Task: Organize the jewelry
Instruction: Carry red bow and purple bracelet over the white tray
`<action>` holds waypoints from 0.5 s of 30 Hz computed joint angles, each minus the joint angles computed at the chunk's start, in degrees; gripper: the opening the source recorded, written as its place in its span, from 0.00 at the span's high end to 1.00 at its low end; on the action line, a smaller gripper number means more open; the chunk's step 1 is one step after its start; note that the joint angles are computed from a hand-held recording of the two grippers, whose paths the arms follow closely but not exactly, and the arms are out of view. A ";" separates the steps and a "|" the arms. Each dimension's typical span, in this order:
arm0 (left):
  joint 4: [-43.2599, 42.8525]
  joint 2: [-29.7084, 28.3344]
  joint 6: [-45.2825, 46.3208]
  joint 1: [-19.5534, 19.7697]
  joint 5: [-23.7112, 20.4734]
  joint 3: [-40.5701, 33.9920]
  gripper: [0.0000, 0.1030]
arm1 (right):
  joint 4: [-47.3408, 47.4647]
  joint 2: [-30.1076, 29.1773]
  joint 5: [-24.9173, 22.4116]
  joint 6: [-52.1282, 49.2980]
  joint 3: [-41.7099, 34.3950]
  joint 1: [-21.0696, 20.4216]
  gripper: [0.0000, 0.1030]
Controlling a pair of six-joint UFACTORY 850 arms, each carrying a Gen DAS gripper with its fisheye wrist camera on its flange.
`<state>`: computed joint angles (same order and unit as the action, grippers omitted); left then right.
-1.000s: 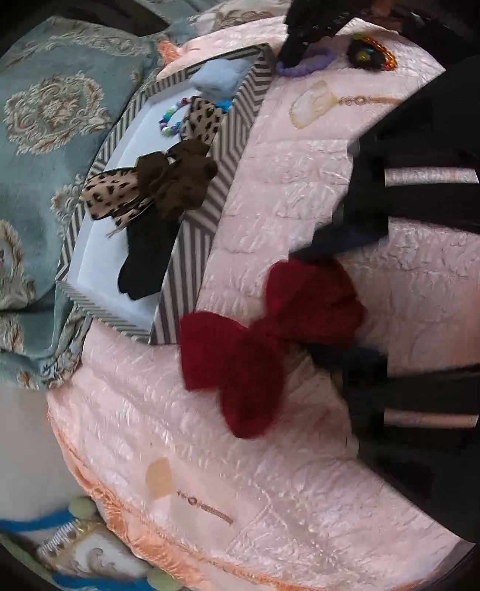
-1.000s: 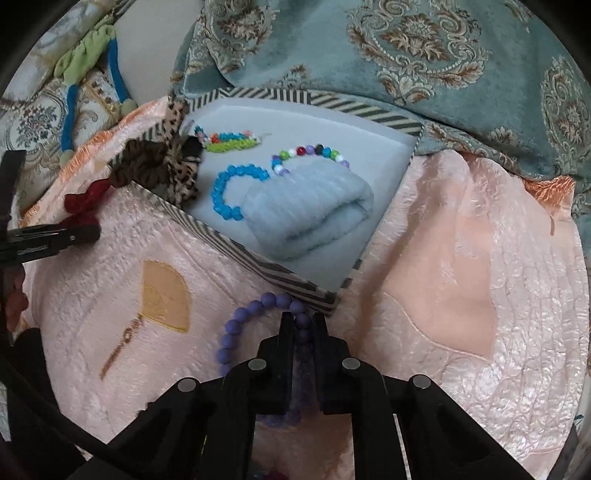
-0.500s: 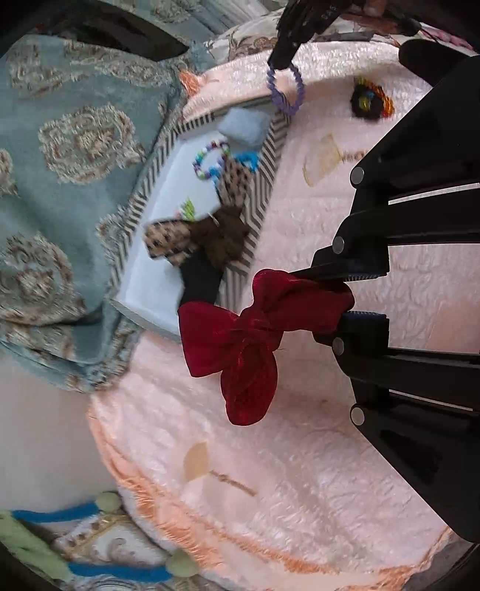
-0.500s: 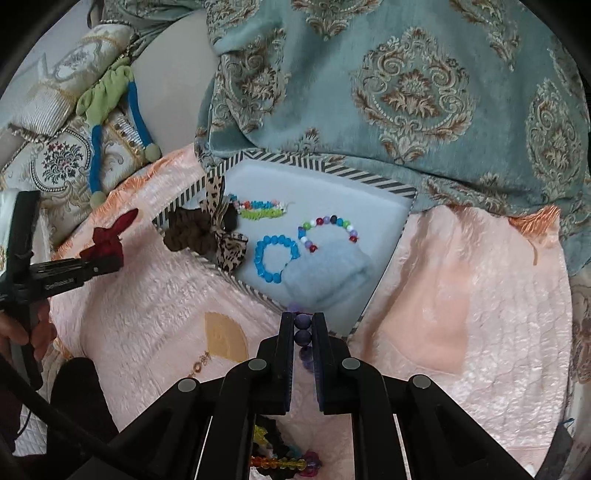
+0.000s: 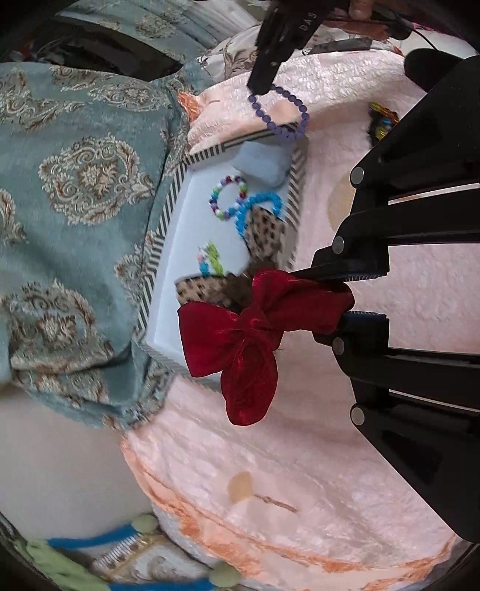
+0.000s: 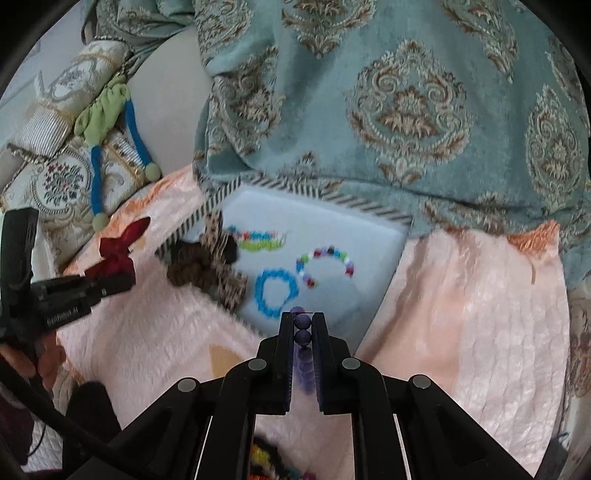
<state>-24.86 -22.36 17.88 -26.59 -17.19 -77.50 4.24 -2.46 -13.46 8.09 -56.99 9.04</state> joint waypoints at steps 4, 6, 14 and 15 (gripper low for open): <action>3.15 -3.90 -2.85 -1.75 -1.33 -6.02 0.89 | -0.55 -3.63 -0.03 1.44 -3.75 -1.42 0.92; 5.64 -6.20 -4.87 -2.59 -2.17 -9.40 0.89 | -0.05 -5.79 0.07 1.55 -5.82 -2.32 0.92; 20.23 -18.91 -19.11 -5.08 -7.23 -26.73 0.89 | 7.48 -15.16 -1.64 -3.86 -14.87 -5.69 0.92; 22.53 -21.06 -21.34 -5.31 -8.33 -29.63 0.89 | 8.25 -16.16 -2.01 -4.29 -15.77 -5.96 0.92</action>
<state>-2.33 -43.42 -3.46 -31.89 -25.52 -107.13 12.48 -18.61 -15.46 3.80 -72.76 3.08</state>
